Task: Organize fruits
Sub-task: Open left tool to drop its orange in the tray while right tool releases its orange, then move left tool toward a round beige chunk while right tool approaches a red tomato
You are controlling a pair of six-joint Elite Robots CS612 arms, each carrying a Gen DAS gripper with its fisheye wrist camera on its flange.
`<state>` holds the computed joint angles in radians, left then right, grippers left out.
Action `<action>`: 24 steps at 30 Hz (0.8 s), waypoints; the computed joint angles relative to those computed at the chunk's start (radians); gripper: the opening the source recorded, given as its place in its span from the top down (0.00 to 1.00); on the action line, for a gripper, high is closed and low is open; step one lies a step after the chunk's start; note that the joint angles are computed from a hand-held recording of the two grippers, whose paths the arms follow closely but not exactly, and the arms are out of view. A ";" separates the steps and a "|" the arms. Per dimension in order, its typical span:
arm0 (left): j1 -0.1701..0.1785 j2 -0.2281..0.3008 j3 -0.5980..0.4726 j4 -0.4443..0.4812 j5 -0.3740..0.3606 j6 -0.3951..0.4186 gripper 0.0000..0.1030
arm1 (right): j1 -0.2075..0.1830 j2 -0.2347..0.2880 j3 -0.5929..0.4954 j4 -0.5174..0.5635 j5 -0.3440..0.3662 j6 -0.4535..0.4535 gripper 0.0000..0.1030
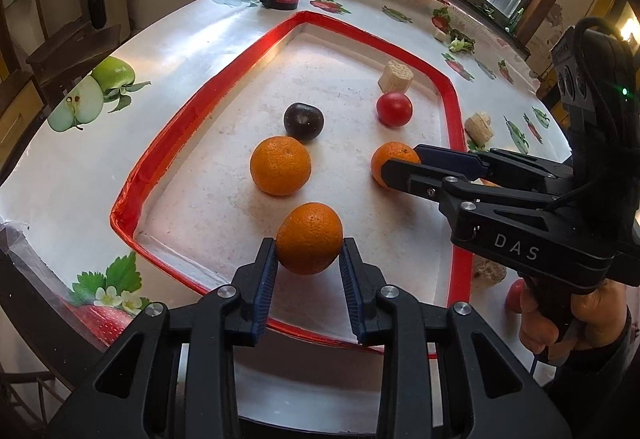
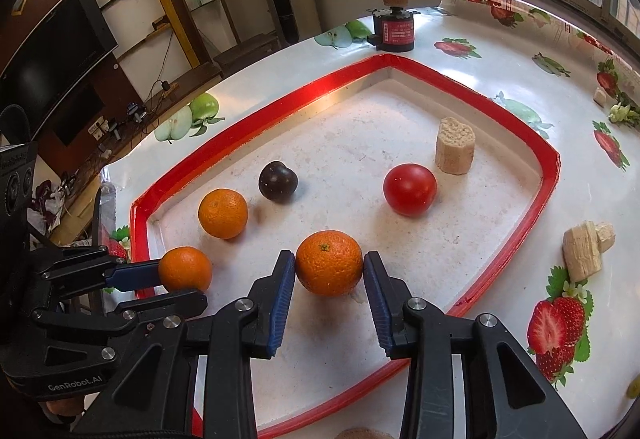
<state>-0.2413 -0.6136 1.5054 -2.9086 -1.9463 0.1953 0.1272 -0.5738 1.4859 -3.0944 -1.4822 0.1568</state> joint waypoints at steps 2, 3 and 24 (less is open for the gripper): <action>0.001 -0.001 0.000 0.007 -0.007 0.001 0.67 | 0.000 -0.002 0.003 -0.009 -0.007 0.004 0.59; 0.001 -0.002 0.001 0.006 -0.006 0.000 0.67 | 0.001 -0.005 0.007 -0.015 -0.011 0.005 0.56; -0.018 -0.035 0.051 -0.052 0.039 -0.001 0.47 | -0.028 -0.103 0.209 -0.244 -0.071 0.090 0.45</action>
<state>-0.2589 -0.6484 1.5565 -2.9602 -1.9077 0.1948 0.0994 -0.6765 1.6946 -3.3385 -1.5532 0.2466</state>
